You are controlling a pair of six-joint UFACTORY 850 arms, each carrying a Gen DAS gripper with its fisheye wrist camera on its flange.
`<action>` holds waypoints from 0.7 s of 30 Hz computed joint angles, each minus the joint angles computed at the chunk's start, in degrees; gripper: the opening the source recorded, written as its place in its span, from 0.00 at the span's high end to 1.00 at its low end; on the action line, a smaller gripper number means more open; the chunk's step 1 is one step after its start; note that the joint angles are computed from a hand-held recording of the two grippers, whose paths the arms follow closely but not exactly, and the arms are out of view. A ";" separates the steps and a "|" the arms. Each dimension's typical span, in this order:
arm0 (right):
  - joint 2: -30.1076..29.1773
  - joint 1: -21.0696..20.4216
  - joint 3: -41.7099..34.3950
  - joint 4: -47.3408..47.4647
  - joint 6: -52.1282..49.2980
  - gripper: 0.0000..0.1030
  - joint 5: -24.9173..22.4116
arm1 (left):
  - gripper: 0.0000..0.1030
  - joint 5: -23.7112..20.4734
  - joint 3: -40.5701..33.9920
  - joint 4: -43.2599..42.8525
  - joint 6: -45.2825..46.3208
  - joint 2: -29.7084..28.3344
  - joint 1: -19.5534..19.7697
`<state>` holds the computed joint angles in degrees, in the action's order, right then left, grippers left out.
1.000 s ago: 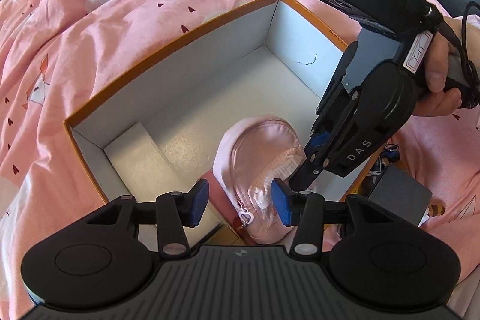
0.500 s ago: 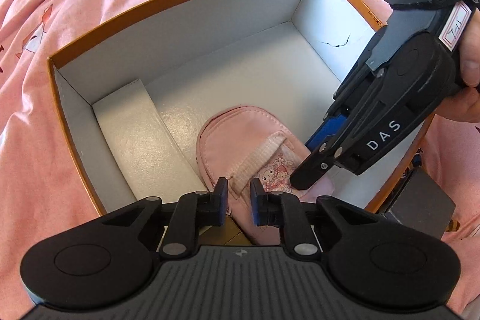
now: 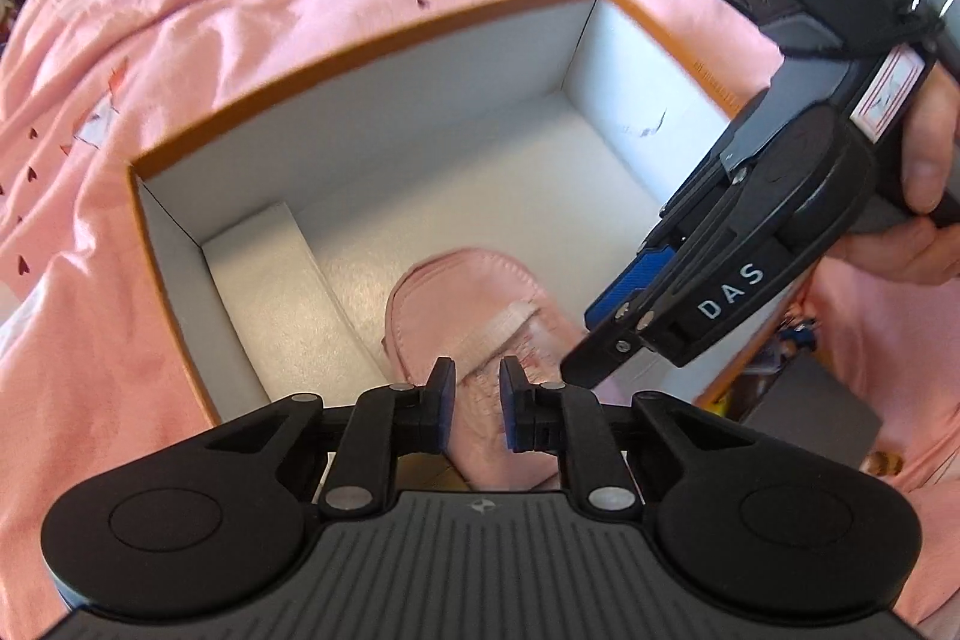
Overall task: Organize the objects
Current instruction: 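Lift both tools out of the orange box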
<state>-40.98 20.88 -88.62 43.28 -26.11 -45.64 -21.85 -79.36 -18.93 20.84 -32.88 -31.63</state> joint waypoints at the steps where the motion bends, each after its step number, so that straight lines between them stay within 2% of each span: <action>1: 1.67 0.13 1.83 0.16 -0.39 0.64 2.10 | 0.80 1.28 1.28 -1.31 0.60 1.27 -0.24; 4: 7.63 0.82 8.70 1.47 -2.04 0.63 9.71 | 0.79 4.51 5.72 -6.35 3.39 5.36 -1.24; 7: 14.56 -0.23 17.07 6.53 -7.16 0.63 15.52 | 0.78 5.00 9.26 -8.56 1.72 8.55 -2.41; 10: 21.47 0.51 24.97 11.00 -9.97 0.62 21.74 | 0.75 3.15 11.29 -10.77 -0.72 9.54 -2.84; 14: 27.50 2.01 32.46 17.09 -12.42 0.61 28.64 | 0.72 0.47 14.41 -15.57 -3.67 9.99 -2.86; 17: 29.59 3.46 36.21 23.31 -13.74 0.60 32.68 | 0.65 -0.71 16.88 -22.78 -1.73 9.92 -2.64; 18: 30.84 3.51 37.79 24.64 -13.56 0.60 33.30 | 0.59 -0.95 17.81 -25.11 -1.32 9.89 -2.65; 21: 32.78 3.70 41.25 30.78 -15.69 0.56 33.96 | 0.51 -2.31 19.20 -30.71 -0.09 8.87 -2.79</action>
<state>-8.20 24.57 -47.37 74.06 -41.80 -11.68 -24.16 -60.16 -49.64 20.75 -24.01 -34.42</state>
